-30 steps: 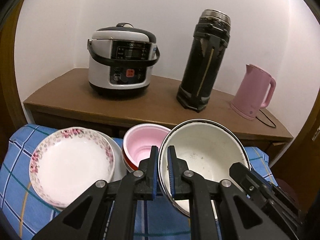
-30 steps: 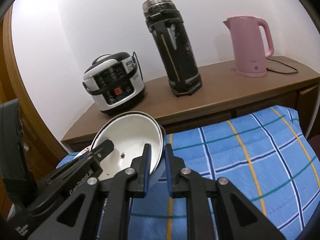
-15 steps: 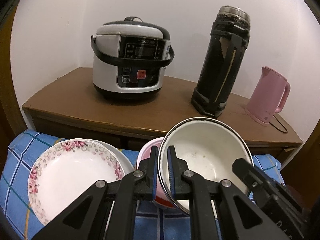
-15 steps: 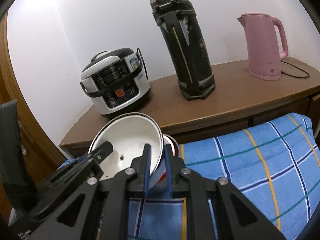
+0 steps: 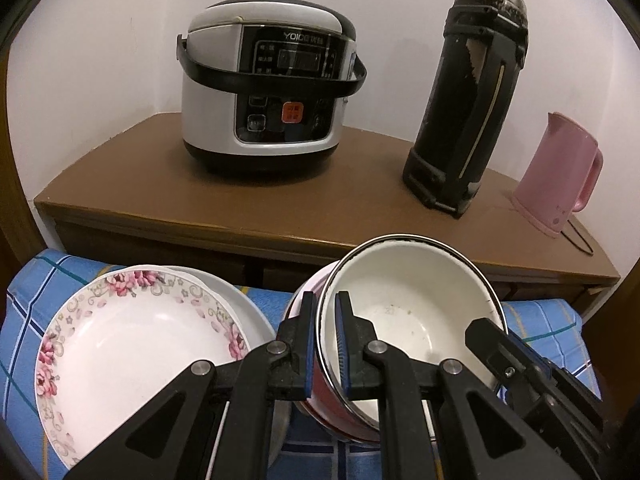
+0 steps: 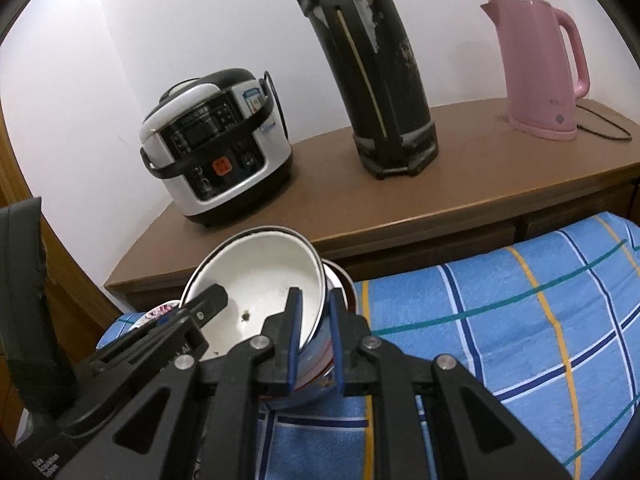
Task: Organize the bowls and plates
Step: 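Lower the white enamel bowl into the steel bowl with both grippers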
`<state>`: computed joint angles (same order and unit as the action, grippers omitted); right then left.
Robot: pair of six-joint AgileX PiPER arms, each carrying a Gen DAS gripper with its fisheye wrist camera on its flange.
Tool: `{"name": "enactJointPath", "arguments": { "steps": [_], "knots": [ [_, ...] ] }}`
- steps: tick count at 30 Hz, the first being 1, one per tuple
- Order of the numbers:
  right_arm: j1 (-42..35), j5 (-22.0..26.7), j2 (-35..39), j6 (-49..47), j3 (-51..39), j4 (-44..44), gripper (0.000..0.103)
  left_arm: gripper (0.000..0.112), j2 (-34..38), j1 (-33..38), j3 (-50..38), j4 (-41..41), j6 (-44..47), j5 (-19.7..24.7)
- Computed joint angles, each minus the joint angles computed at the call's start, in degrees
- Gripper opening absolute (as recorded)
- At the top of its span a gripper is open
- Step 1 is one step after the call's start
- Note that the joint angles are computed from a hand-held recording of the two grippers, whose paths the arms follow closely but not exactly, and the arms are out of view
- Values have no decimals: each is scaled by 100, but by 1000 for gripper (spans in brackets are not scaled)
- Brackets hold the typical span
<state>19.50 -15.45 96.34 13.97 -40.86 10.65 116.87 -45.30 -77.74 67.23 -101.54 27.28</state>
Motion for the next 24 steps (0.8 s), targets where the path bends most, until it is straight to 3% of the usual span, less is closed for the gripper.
{"name": "enactJointPath", "arguments": {
  "steps": [8,12,21,24],
  "knots": [
    [-12,-79,130,89,-31,-127,13,11,110,-31,-170,-146,189,171],
    [-67,-146,146,619,-21,-662,14,11,51,-12,-129,-295,282,147],
    [-92,-374,28,361,138,-396,17,11,81,-84,-242,-357,523,418],
    [-110,-416,42,267,152,-304,17,11,45,-33,-202,-413,536,292]
  ]
}}
